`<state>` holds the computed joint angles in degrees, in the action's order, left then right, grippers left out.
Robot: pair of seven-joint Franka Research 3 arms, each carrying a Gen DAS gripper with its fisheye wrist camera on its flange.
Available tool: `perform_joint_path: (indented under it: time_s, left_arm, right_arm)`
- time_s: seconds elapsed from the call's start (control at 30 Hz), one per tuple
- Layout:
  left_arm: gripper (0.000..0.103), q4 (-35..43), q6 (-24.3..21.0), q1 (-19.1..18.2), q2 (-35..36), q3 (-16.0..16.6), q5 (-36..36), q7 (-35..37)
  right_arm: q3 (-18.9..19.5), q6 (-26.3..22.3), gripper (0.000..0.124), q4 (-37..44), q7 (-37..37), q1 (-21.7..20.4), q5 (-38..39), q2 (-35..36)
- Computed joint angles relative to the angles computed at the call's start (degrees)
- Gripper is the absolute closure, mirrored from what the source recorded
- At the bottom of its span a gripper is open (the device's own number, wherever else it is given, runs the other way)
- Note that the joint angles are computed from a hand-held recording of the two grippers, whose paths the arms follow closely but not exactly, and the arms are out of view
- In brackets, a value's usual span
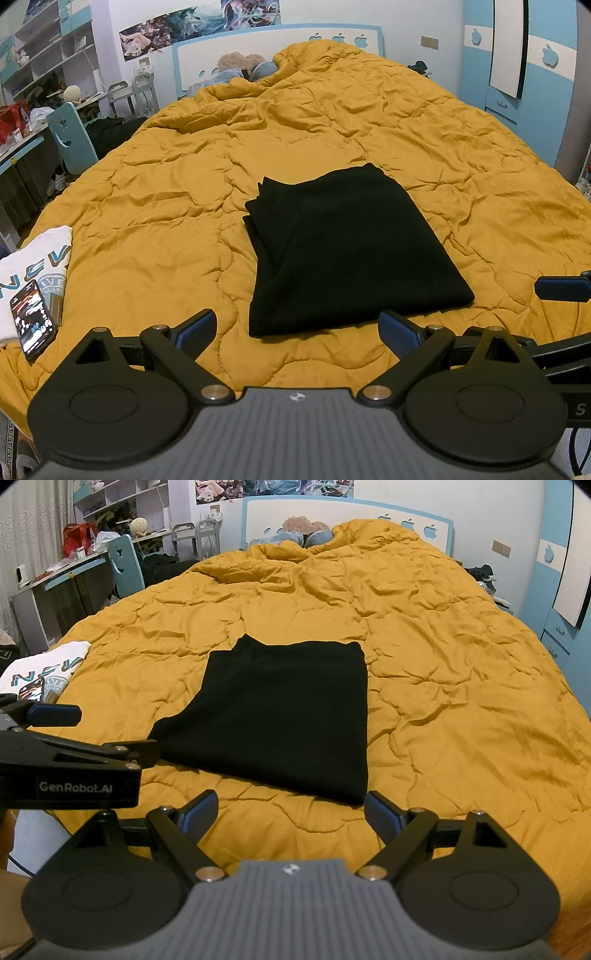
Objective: Fold small clothes
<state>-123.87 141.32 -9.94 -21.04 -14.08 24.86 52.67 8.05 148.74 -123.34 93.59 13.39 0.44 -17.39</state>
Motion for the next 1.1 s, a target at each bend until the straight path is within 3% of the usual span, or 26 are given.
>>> perform_joint_path:
  time_s: [1.1]
  left_arm:
    - [0.000, 0.5, -0.4, -0.1, 0.0, 0.1, -0.4, 0.2]
  right_arm:
    - [0.1, 0.1, 0.042, 0.4, 0.6, -0.1, -0.5, -0.1]
